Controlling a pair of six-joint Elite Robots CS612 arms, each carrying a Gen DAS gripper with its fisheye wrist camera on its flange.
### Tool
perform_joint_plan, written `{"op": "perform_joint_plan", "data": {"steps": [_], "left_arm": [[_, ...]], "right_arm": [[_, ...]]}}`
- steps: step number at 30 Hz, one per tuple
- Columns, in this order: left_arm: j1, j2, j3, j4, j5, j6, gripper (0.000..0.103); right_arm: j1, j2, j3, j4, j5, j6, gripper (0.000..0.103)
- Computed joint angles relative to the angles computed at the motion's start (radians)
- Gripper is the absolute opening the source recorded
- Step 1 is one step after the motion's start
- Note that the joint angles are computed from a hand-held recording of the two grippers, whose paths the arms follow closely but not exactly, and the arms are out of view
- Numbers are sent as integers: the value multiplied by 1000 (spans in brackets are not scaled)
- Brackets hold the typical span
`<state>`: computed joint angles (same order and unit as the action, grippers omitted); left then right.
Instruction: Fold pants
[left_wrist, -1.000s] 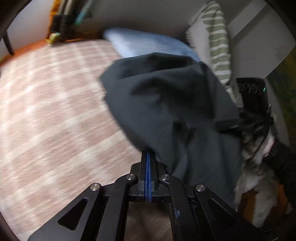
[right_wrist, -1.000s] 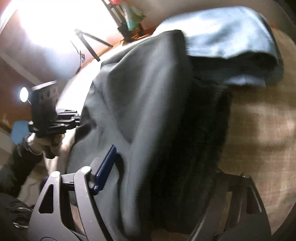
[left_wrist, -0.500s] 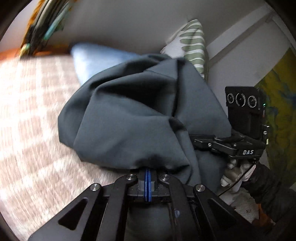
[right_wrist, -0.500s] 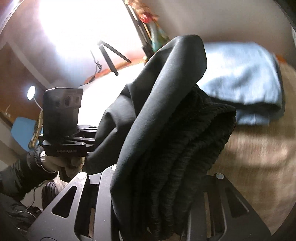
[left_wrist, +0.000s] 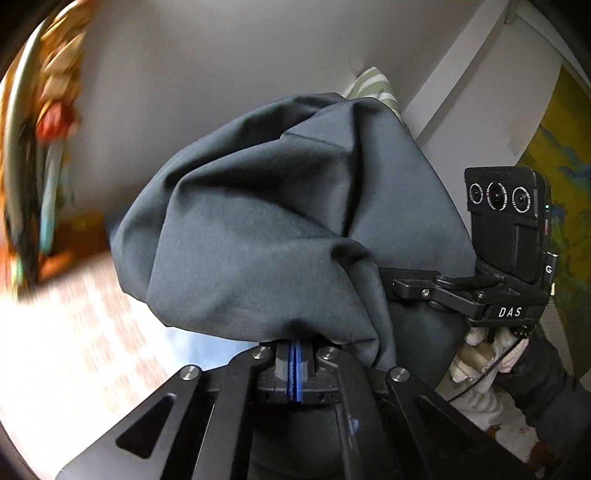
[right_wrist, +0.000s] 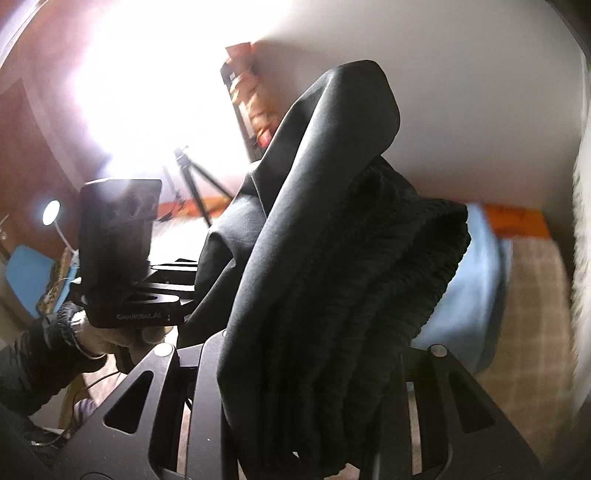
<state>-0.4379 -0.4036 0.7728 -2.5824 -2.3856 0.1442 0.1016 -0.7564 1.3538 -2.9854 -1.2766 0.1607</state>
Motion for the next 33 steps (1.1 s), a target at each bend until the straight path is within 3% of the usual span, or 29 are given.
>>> {"op": "perform_joint_plan", "data": {"steps": [4,7,8,10,12,13,15,18,20,24,27,29,33], "left_arm": [[-17,63,-150,37,72,0,0],[-29,137,-308,100,186,-15,0],[-32,160,-354,133,243,-34,0],[-31,175,-382,166,334,-55,0],[-26,188,-399,185,335,-59,0],[-22,178,-374,177,332,-45,0],[-24,162,-340,164,348,-22,0],[-32,148,-303,133,323,-25,0],[-42,141,-286,127,307,-14,0],[-51,134,-262,147,274,19,0],[-60,121,-227,197,269,65,0],[-67,97,-169,205,284,105,0],[-67,42,-46,157,294,118,0]], "right_arm": [[-26,31,-69,21,-7,-22,29],[-55,68,-134,96,16,-75,30],[-58,82,-161,157,-30,-88,34],[-56,112,-219,313,-188,-69,44],[-64,127,-249,403,-254,-55,48],[-66,130,-243,394,-263,-45,51],[-69,125,-212,321,-262,-32,67],[-67,116,-187,275,-305,-26,77],[-75,98,-151,240,-280,3,77],[-76,59,-64,100,-328,76,77],[-60,39,-14,-12,-366,69,77],[-51,31,9,-59,-329,59,77],[-28,24,30,-23,-350,26,77]]}}
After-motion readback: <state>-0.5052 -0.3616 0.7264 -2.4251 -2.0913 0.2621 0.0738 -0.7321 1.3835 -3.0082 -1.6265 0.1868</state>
